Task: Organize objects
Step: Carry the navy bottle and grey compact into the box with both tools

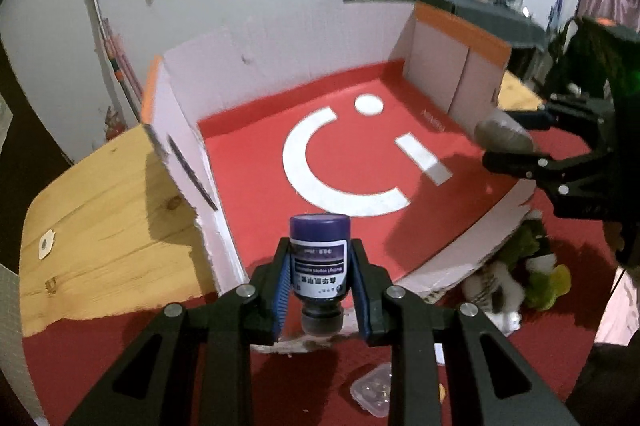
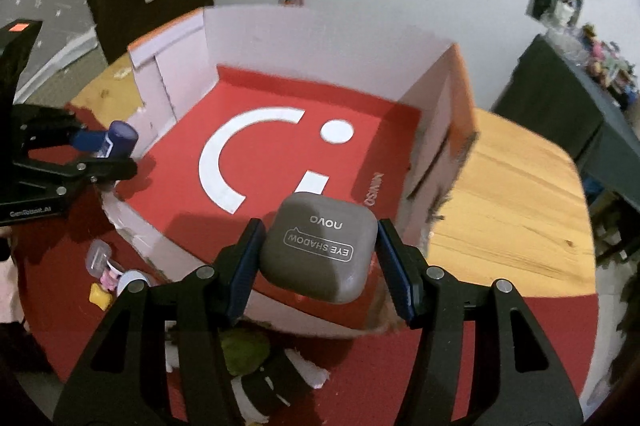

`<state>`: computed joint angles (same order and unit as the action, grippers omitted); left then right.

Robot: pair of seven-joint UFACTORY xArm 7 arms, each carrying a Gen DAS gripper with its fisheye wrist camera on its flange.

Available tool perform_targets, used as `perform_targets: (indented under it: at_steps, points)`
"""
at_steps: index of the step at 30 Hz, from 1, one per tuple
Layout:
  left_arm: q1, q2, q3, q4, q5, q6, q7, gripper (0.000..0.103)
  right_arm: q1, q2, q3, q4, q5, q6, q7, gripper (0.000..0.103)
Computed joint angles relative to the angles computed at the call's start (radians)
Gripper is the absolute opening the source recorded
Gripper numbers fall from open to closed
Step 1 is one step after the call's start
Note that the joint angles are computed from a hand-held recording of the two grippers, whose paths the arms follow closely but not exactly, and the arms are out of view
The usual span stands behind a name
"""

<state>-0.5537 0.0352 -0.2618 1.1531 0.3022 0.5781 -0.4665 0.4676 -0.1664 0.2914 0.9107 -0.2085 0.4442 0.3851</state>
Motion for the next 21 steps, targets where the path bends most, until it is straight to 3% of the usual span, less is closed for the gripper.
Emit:
perform_targets:
  at_steps: [7,15,21]
  points:
    - [-0.013,0.07,0.008,0.072,-0.002,0.066,0.064,0.028,0.019,0.061,-0.015,0.054,0.033,0.068,-0.118,0.055]
    - [-0.027,0.112,0.026,0.12,0.008,0.109,0.099,0.028,0.03,0.11,-0.025,0.108,0.062,0.141,-0.18,0.055]
    - [-0.028,0.144,0.033,0.162,0.0,0.164,0.155,0.028,0.031,0.135,-0.038,0.144,0.145,0.187,-0.27,0.055]
